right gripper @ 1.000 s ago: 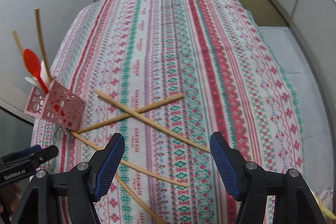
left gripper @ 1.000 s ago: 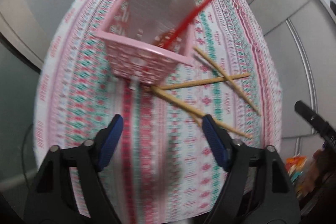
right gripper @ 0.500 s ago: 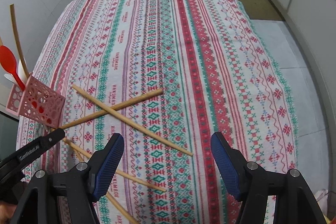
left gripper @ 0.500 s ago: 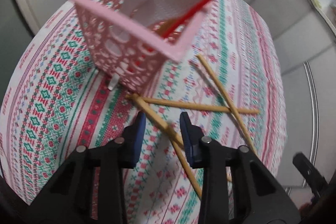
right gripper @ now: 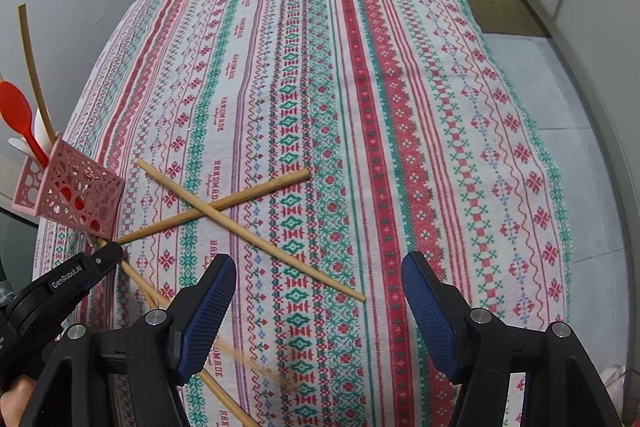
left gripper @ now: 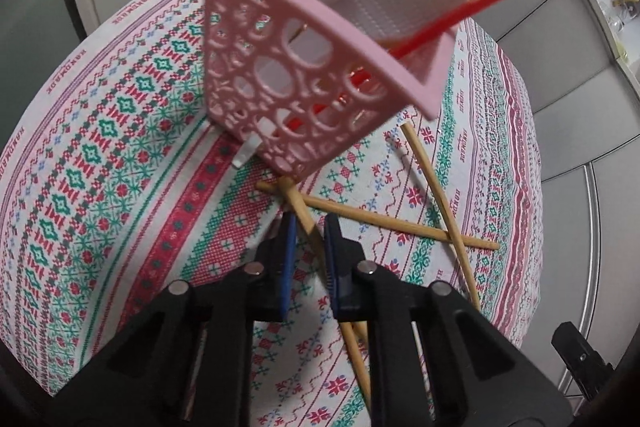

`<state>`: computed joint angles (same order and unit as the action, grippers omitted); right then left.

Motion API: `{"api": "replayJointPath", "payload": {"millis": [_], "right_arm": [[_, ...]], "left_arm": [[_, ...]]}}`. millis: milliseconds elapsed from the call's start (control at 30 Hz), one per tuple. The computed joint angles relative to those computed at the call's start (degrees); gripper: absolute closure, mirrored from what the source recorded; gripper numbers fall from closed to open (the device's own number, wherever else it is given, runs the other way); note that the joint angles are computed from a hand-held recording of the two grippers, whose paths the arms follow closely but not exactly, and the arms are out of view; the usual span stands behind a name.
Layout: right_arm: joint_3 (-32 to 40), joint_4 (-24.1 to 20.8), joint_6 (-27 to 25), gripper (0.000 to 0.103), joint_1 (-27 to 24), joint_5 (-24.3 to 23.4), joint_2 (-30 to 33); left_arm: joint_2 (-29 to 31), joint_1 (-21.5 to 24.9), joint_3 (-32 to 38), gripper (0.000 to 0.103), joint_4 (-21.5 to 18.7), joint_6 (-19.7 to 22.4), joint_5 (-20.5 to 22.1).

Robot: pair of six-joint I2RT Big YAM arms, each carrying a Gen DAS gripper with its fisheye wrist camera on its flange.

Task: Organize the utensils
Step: 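Lower the left gripper onto the loose chopsticks and grasp one chopstick, then grasp a second chopstick with the right gripper while the left holds its chopstick upright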

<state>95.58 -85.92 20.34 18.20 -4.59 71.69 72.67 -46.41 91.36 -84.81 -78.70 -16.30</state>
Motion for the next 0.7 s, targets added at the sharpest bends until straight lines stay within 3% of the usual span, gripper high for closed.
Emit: {"api": "replayJointPath", "payload": {"millis": [367, 700], "right_arm": [[0.28, -0.02, 0.55, 0.031, 1.95, 1.23, 0.94], [1.18, -0.02, 2.71, 0.031, 5.86, -2.75, 3.56]], "left_arm": [[-8.74, 1.44, -4.65, 0.095, 0.58, 0.07, 5.8], [-14.95, 5.51, -4.99, 0.095, -3.17, 5.66, 12.5]]}}
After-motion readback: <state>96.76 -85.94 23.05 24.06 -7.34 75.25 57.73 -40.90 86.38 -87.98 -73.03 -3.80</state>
